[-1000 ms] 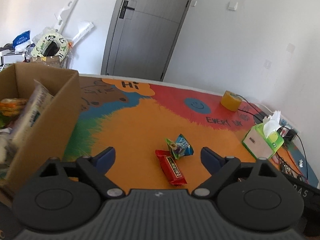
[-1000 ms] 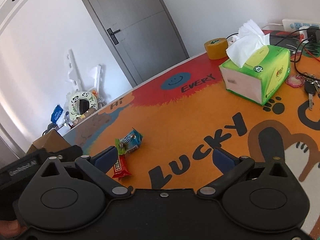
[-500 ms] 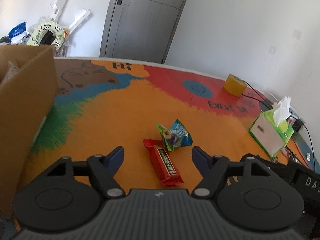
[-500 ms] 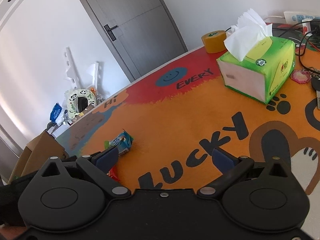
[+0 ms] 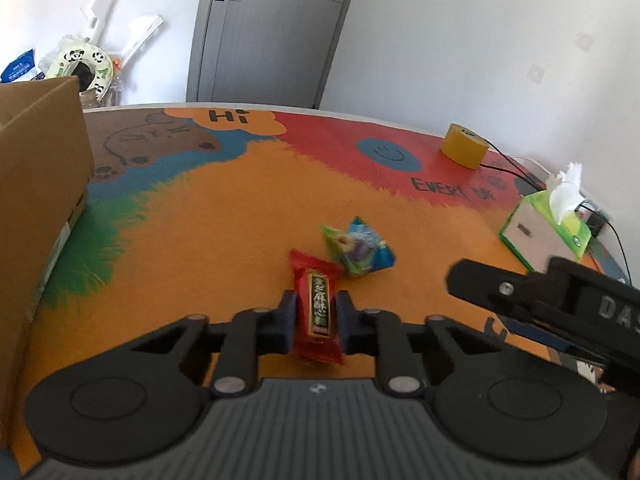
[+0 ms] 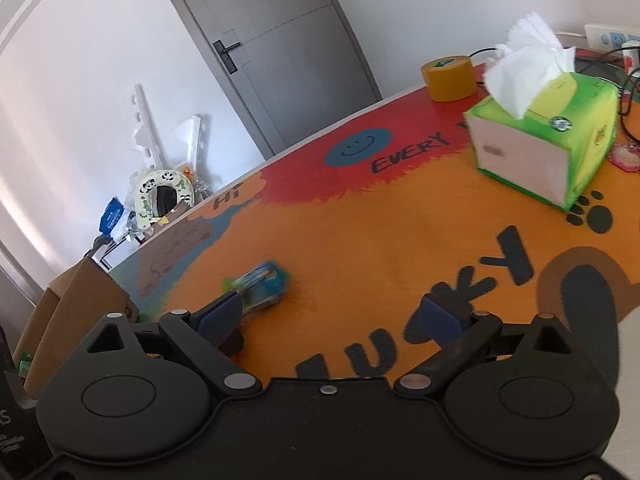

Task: Organize snacks
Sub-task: 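Grasp the red wrapped bar with the left gripper while the right grasps the blue-green candy packet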

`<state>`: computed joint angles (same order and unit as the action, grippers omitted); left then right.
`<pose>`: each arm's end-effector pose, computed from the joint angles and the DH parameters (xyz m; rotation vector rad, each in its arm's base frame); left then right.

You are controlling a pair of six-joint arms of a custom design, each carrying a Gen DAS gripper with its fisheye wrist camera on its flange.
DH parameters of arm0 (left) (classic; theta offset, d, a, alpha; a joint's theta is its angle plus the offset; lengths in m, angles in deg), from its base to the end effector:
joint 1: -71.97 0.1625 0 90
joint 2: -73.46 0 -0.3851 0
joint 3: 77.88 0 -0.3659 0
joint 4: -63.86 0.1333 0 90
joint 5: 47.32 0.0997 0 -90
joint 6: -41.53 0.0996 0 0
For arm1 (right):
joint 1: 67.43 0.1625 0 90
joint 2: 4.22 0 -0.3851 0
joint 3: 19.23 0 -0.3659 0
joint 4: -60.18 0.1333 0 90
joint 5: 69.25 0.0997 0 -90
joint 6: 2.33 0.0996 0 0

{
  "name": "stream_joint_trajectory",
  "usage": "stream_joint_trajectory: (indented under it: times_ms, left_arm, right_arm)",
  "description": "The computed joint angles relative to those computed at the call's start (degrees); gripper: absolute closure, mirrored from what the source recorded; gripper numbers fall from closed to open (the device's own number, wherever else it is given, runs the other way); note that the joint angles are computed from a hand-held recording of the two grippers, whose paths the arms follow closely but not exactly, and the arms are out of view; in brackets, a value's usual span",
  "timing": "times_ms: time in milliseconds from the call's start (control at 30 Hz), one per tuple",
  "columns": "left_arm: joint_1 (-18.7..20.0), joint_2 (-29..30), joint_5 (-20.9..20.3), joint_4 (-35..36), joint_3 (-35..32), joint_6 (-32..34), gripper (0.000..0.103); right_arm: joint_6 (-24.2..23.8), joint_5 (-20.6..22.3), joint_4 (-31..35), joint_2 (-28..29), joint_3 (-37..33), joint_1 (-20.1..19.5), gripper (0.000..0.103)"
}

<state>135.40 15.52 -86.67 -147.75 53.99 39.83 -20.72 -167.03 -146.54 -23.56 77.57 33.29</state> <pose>0.0005 -0.4693 0.1685 0.0245 2.2530 -1.1999 0.2261 -0.5500 -0.0805 0.6380 -2.7276 0.9839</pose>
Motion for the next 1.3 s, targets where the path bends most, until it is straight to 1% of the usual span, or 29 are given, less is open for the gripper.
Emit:
stream_joint_trajectory:
  times_ms: [367, 533, 767, 867, 967, 1033, 1100, 1133, 1167, 1233, 1267, 1300]
  left_arm:
    - [0.68, -3.19, 2.23, -2.23, 2.24, -1.33, 0.084]
    - [1.10, -3.96, 2.30, -3.32, 2.30, -0.79, 0.084]
    - [2.73, -4.44, 1.53, -2.86, 1.13, -0.44, 0.084]
    - [3.44, -4.63, 1.08, -2.20, 0.59, -0.47, 0.084]
    - [4.05, -4.96, 0.44, -1.31, 0.39, -0.74, 0.084]
    - [4.37, -4.88, 0.23, -1.65, 0.31, -0.18, 0.084]
    - [4.51, -4.74, 0.30, -2.04, 0.19, 0.33, 0.084]
    - [4.53, -4.71, 0.36, -2.10, 0.14, 0.46, 0.084]
    - [4.49, -4.64, 0.44, -2.17, 0.12, 0.63, 0.084]
    - [4.21, -4.46, 0.77, -2.53, 0.30, 0.92, 0.084]
    - [4.06, -4.39, 0.93, -2.69, 0.42, 0.92, 0.084]
    - [4.01, -4.50, 0.91, -2.60, 0.54, 0.73, 0.084]
  right_arm:
    - [-0.29, 0.73, 1.36, 1.55, -1.86, 1.45, 0.006]
    - [-0.83, 0.38, 2.59, 2.58, -3.67, 2.33, 0.006]
    - [-1.55, -1.09, 5.48, 4.87, -8.32, 3.58, 0.007]
    - [-2.34, -2.38, 7.27, 6.39, -11.10, 4.30, 0.012]
    - [-3.65, -4.26, 8.77, 8.14, -13.64, 5.04, 0.015]
    - [-4.28, -4.38, 9.08, 8.84, -14.26, 5.10, 0.021]
    - [-4.85, -4.86, 9.45, 9.48, -14.74, 5.09, 0.037]
    - [-6.30, -5.76, 7.49, 10.10, -14.76, 5.33, 0.042]
    - [-6.95, -6.14, 7.14, 10.14, -14.61, 5.41, 0.046]
    - [-6.08, -4.80, 6.83, 9.28, -13.39, 5.00, 0.055]
    - [-5.30, -3.89, 7.31, 8.59, -12.64, 4.71, 0.062]
    - [-4.99, -3.38, 7.13, 8.19, -12.04, 4.48, 0.063]
